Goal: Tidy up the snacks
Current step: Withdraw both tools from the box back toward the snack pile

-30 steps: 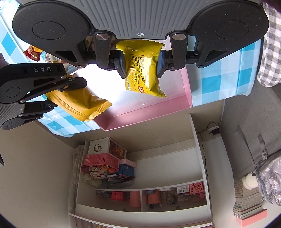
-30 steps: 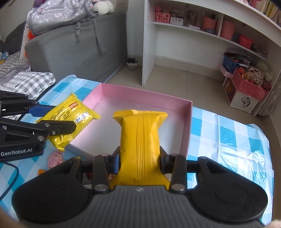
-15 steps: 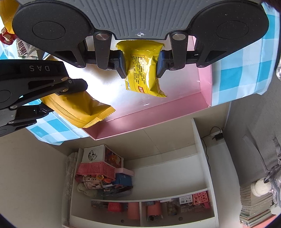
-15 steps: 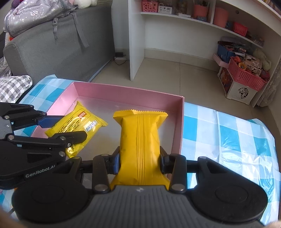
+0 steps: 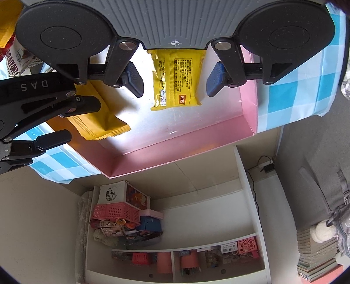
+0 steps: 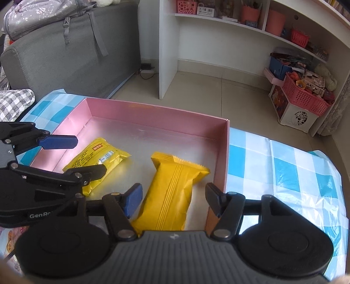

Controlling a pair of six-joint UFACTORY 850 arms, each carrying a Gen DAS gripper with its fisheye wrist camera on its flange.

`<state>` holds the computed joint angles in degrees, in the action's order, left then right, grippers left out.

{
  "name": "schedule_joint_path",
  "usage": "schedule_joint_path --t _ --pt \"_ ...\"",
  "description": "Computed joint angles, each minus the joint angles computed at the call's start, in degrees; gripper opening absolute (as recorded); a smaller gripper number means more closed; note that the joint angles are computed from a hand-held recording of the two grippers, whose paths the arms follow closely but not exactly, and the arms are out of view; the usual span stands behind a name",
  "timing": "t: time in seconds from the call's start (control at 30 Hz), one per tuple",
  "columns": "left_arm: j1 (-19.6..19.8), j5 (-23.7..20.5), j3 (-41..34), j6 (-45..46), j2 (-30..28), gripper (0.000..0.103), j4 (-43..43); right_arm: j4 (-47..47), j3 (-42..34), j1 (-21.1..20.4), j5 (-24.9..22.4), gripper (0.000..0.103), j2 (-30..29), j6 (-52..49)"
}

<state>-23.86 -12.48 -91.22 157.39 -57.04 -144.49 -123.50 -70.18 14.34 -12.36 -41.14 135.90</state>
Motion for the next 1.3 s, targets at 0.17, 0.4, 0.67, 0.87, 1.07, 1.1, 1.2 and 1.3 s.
schedule_joint_path --t 0.17,0.4,0.67,0.87,1.07,1.1,1.2,1.3 --pt "0.3 -0.2 2.0 -1.5 1.8 0.071 1.3 0.3 1.4 0.5 -1.2 0.068 1.6 0.8" --pt "0.5 -1.2 7.5 0.1 5.9 0.078 0.1 2.6 5.0 1.7 -3.4 0.074 5.1 -0.8" --pt "1.0 -2.9 14.6 3.9 11.0 0.082 -3.0 0.6 9.6 3.0 -5.0 0.079 9.0 3.3" --pt "1.3 -4.2 20.2 5.4 15.1 0.083 -4.5 0.8 13.0 4.3 -6.0 0.082 11.6 4.1" --pt "1.4 -5.1 24.9 6.9 18.5 0.086 -5.0 2.0 15.5 5.7 -6.8 0.085 13.8 3.5" --pt "1.4 -5.1 25.5 6.8 18.9 0.086 -4.8 2.0 15.9 6.0 -6.8 0.085 14.2 3.8" --pt "1.4 -5.1 27.5 8.3 20.3 0.096 -6.7 -1.0 17.9 7.0 -7.4 0.088 15.6 7.1" --pt "1.6 -6.4 29.8 10.6 21.6 0.098 -9.3 -3.5 19.6 7.8 -8.5 0.092 16.8 9.6"
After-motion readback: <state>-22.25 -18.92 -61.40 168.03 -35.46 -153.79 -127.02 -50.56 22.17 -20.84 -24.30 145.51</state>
